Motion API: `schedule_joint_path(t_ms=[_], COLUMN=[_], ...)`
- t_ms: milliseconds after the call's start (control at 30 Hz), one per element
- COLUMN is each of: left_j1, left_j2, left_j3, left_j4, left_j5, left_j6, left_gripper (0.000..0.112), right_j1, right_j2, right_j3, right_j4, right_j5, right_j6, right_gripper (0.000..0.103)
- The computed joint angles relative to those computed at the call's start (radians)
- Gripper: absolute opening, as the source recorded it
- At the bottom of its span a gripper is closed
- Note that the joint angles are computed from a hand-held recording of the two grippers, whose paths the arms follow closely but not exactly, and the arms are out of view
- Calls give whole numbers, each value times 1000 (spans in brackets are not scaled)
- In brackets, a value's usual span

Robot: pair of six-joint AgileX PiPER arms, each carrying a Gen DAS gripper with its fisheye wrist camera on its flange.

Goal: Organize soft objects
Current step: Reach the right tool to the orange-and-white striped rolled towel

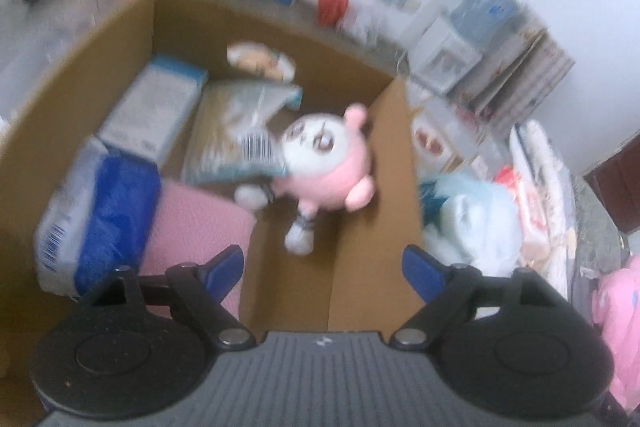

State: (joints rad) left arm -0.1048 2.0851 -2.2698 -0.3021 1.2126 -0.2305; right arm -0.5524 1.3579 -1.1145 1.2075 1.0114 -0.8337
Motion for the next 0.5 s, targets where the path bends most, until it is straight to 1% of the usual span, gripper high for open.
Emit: schedule_joint_path(t_ms=[133,167,200,267,333,367,433,500], left_j1=[-56,-78,-104,-169,-254,-294,-350,-404], left_j2=[-194,-254,-302,-392,-470,-494,-503,-471], left_j3=[222,295,352,462,584,628,671,673], left_j4=[101,120,140,178,253,273,213,148], left_j5=[-191,-255,-309,-411,-542,-590,-645,-665], left_j6=[0,9,19,54,28,21,77,127], left_gripper=[88,89,93,96,99,101,102,102], right_j1=[-52,-68,-81,-111,-138,-147,-162,-164], right_j2=[6,7,7,10,16,19,33,47], right_j3=[-2,-7,-8,-9,-7,-7,-14,-29], right_j4=[4,6,10,28,52,62,73,72], right_j5=[14,21,23,33,40,41,46,40], right_j6=[-14,-18,-22,-38,-60,-65,-69,-74], right_gripper=[73,73,73,73,74,74,74,74])
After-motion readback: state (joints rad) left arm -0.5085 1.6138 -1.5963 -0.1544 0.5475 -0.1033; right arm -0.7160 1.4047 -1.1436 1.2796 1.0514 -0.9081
